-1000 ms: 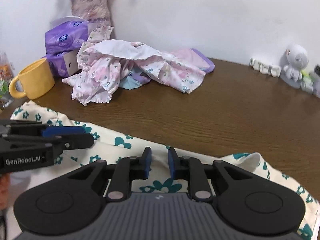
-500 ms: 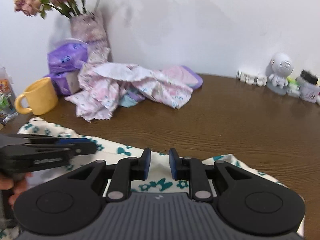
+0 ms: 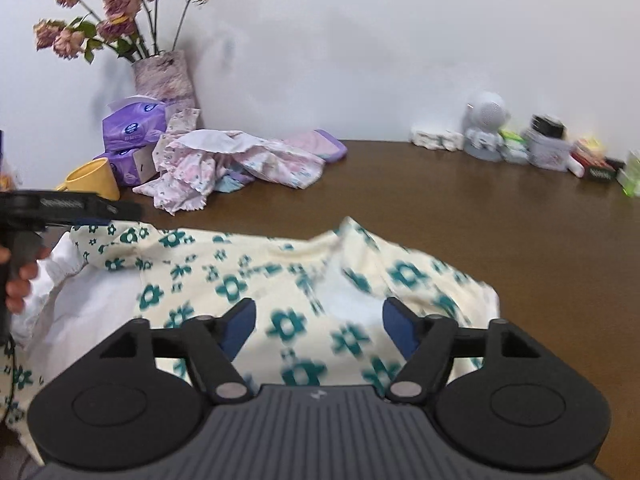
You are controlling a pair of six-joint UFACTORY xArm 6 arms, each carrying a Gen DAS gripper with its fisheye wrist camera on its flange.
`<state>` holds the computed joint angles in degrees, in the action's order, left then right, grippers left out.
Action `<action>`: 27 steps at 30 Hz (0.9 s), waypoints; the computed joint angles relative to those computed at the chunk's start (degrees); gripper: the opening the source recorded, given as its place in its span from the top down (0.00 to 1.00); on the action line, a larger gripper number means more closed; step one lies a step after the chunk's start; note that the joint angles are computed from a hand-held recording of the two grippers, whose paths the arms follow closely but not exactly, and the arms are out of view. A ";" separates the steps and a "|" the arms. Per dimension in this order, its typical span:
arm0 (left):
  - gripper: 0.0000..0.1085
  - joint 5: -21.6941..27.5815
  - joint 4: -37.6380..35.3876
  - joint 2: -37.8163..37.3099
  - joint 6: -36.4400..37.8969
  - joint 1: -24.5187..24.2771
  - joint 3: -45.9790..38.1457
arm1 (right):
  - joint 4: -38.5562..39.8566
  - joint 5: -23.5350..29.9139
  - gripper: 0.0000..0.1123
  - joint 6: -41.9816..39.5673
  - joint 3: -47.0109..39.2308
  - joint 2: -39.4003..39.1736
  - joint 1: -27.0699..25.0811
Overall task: Fold clothes
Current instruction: 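Smooth the shirt with both open grippers and pull back from it, then lift both open grippers and move them to the shirt's hem edge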
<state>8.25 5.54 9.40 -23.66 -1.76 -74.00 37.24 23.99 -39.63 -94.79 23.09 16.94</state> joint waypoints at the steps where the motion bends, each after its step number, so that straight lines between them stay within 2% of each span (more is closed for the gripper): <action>1: 0.22 -0.34 0.40 -1.82 -0.57 0.12 1.92 | 1.47 -0.42 0.29 -1.14 2.10 -1.46 -0.37; 3: 0.20 -1.08 1.99 -5.63 -2.52 0.22 6.02 | 4.40 -0.96 0.23 -3.55 6.01 -4.25 -1.03; 5: 0.19 -1.77 5.14 -9.79 -6.04 0.25 10.57 | 7.33 -1.47 0.10 -6.17 9.81 -6.98 -1.50; 8: 0.18 -2.97 13.56 -16.02 -14.76 0.21 17.49 | 11.11 -1.91 0.09 -9.85 15.35 -11.05 -1.90; 11: 0.16 -3.96 25.36 -21.52 -26.49 -0.05 23.52 | 14.43 -2.29 0.09 -12.95 20.50 -14.83 -1.98; 16: 0.10 -3.00 44.25 -28.67 -47.23 -2.27 30.57 | 19.51 -4.06 0.09 -17.22 27.62 -20.27 -1.82; 19: 0.09 -1.63 51.93 -31.89 -55.73 -4.40 33.36 | 23.57 -3.53 0.09 -20.63 30.80 -23.04 -2.22; 22: 0.09 0.40 55.54 -34.07 -61.47 -7.04 35.46 | 28.70 -1.87 0.09 -24.62 33.57 -25.70 -2.94; 27: 0.09 2.25 55.19 -36.08 -63.69 -10.23 38.01 | 32.55 -3.67 0.09 -25.35 37.63 -29.07 -2.30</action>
